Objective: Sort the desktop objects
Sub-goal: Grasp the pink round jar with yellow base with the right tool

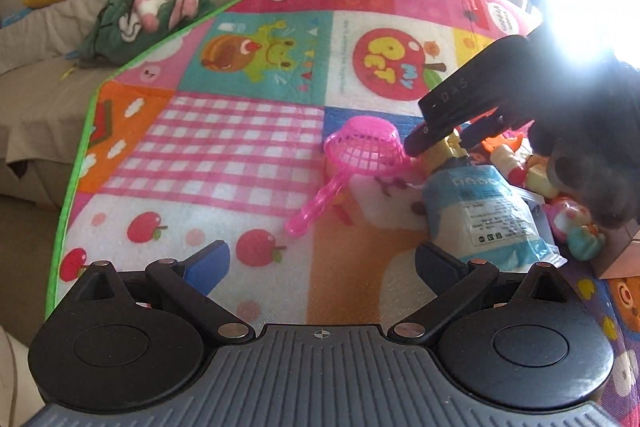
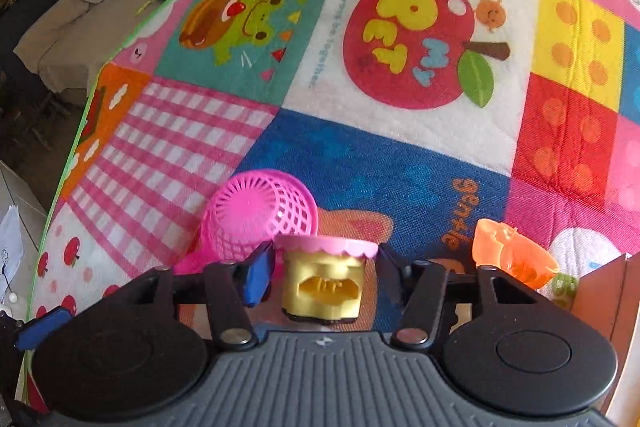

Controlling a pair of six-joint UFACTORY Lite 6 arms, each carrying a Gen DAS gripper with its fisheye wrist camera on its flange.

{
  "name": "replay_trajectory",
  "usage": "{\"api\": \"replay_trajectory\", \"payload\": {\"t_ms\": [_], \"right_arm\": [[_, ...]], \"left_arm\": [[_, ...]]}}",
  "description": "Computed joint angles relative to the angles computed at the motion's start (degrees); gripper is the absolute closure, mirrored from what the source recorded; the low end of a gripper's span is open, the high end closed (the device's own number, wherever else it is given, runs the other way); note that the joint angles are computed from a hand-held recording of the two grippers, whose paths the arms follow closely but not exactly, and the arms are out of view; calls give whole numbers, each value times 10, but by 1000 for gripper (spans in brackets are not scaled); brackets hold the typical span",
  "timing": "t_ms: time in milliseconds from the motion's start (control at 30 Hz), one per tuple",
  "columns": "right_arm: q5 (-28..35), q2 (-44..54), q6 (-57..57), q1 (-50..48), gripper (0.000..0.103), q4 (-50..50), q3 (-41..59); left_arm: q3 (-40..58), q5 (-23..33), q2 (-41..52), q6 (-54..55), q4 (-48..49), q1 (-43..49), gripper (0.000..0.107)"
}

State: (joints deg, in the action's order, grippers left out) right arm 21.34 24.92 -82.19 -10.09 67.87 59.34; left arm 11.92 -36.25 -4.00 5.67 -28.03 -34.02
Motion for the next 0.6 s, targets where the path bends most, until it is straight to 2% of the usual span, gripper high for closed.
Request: {"api": "replay_trajectory", "payload": {"t_ms": [67, 133, 200, 267, 367, 433, 500, 600], "right_arm": [[4, -38, -71, -15, 48, 61, -37], [53, -103, -116, -58, 48, 84, -79], [137, -189, -131, -129, 48, 61, -130], [251, -294, -229, -245, 48, 37, -207], [362, -433, -316, -425, 48, -53, -296], [445, -437, -356, -545, 48, -149, -293], [499, -414, -431, -665, 48, -210, -293], [479, -372, -543, -781, 48, -241, -313]], "left_arm": [[5, 1, 8, -1, 6, 7, 5], [12, 6, 14, 5, 2, 10, 5], [19, 5, 19, 10, -2, 13, 5], [33, 4, 32, 10, 0, 18, 5], [63, 11, 56, 13, -10, 19, 5], [81, 19, 65, 12, -15, 9, 5], [90, 27, 63, 2, -9, -9, 5], [102, 28, 59, 18, -49, -70, 5]]}}
